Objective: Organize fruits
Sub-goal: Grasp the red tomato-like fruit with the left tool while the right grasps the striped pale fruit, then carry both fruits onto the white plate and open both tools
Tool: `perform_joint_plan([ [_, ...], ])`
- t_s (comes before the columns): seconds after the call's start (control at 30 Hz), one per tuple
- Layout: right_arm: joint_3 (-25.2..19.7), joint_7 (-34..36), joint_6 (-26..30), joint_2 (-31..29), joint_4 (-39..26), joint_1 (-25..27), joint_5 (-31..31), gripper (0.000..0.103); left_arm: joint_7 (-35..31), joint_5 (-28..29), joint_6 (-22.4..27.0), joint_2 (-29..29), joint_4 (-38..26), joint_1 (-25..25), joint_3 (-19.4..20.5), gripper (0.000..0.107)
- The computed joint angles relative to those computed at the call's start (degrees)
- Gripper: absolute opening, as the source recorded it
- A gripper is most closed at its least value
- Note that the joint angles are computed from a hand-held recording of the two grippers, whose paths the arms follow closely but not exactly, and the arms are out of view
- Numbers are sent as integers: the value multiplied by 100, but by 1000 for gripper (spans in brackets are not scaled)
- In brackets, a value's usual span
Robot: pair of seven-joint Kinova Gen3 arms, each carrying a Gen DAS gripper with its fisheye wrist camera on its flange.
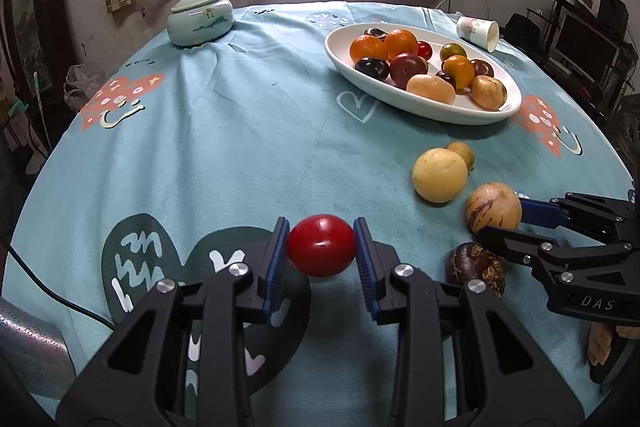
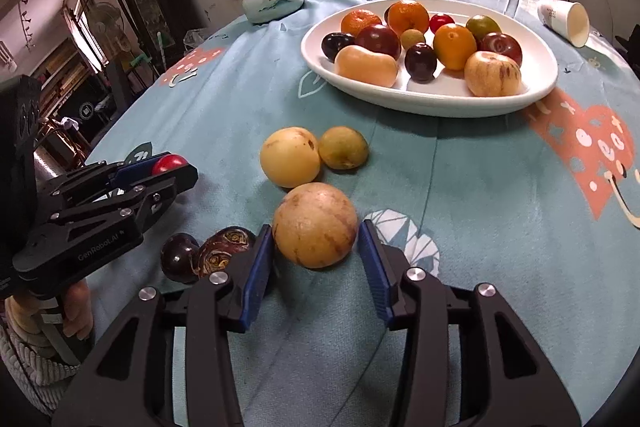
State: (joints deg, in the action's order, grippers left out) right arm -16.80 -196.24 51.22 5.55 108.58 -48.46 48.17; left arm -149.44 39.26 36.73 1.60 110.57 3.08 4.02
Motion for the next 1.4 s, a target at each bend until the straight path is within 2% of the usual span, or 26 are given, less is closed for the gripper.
perform_joint_plan([
  [0.17,-54,166,220,117,-186,-7,-57,47,36,-56,-18,4,7,19,13,33],
  [0.27,-745,42,308,140,-189,593,67,46,44,-75,-21,7,8,25,15,34],
  [0.4,-1806,-185,639,269,-265,1382,389,39,67,-100,-9,17,-6,27,19,34],
  [0.47,-2152,-354,1038,371,-355,1445,689,39,94,-122,3,31,-19,28,22,34],
  [0.53,-2083,-479,1504,440,-425,1087,1018,38,50,-72,15,31,-16,13,19,34],
  [0.67,-1422,-1130,2436,51,-161,26,1751,38,-146,159,-7,-20,4,-10,9,34],
  [0.77,-833,-1582,3135,-305,-27,-771,2046,38,202,83,182,11,-338,56,54,34],
  [0.83,-560,-1429,3509,-431,-174,-983,2107,38,503,-147,-30,-56,-547,238,181,34],
  [0.87,-510,-1294,3584,-521,-241,-930,2129,38,695,-302,-161,-72,-668,353,252,34],
  [0.97,-625,-1089,3369,-830,-246,-345,2219,38,1258,-477,-91,138,-1242,588,386,34],
  [1.03,-493,-1002,2907,-989,-180,-7,2214,39,1724,-634,33,412,-1656,691,523,34],
  [1.13,-534,-1007,2208,-1009,-27,715,2158,39,2423,-1083,-140,770,-2042,1119,505,34],
  [1.17,-441,-954,1975,-970,-11,853,2068,39,2656,-1314,-218,890,-2140,1144,630,34],
  [1.23,24,-588,1509,-858,-57,877,1718,39,3019,-1668,-345,1079,-2279,1308,673,34],
  [1.3,347,-352,1043,-754,-6,981,1398,39,3178,-1868,-351,1281,-2406,1356,741,34],
  [1.4,275,40,513,-608,3,1515,907,39,3378,-2151,-143,1566,-2648,1387,776,34],
])
